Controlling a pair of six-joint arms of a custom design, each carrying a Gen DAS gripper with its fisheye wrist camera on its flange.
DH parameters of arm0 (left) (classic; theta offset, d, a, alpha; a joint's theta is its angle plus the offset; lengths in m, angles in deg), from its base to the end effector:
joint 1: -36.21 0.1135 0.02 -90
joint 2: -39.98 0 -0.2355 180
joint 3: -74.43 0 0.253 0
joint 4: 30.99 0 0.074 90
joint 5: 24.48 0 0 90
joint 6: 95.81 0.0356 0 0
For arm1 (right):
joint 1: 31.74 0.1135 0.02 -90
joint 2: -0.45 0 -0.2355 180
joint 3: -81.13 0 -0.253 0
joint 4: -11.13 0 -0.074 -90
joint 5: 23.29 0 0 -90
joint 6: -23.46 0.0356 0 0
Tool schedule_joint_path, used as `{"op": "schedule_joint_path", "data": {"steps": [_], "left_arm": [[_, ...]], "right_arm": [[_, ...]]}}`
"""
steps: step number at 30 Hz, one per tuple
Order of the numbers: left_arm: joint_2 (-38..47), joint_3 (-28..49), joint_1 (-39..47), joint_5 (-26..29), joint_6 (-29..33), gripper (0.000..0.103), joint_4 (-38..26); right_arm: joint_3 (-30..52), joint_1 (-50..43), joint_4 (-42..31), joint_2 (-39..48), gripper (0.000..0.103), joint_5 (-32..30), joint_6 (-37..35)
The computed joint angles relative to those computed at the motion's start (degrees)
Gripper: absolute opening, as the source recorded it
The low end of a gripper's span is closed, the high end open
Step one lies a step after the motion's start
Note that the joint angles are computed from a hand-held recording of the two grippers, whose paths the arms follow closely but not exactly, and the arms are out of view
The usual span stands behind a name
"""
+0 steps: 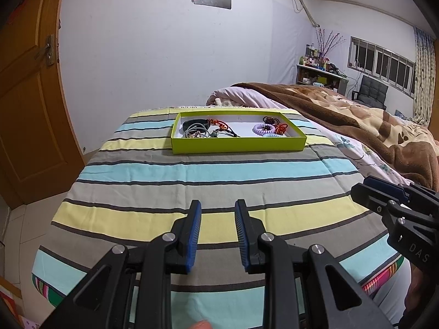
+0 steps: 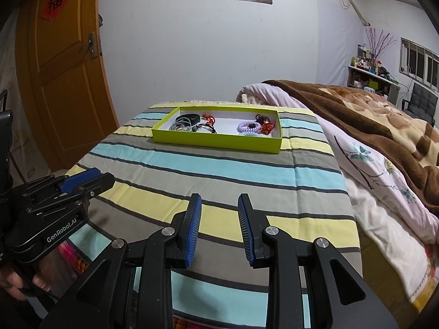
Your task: Organize jewelry
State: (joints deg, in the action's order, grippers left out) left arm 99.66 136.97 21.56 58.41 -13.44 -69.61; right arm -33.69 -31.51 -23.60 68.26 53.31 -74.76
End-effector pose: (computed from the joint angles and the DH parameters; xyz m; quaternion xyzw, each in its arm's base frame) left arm 0.2357 -0.0571 0.2655 0.0262 0.8884 -0.0338 0.4571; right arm 0.2701 0.0093 0.2540 -0.1172 0.8840 0.0736 0.4466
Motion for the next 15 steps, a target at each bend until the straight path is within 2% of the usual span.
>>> {"op": "schedule_joint_path", "data": {"steps": [15], "left_arm": [[0.2,-0.2,-0.2,-0.5,0.0,0.026,-0.2]], "right_arm": [[0.2,0.1,-0.4,0.2,0.028,0.0,0.0]]}}
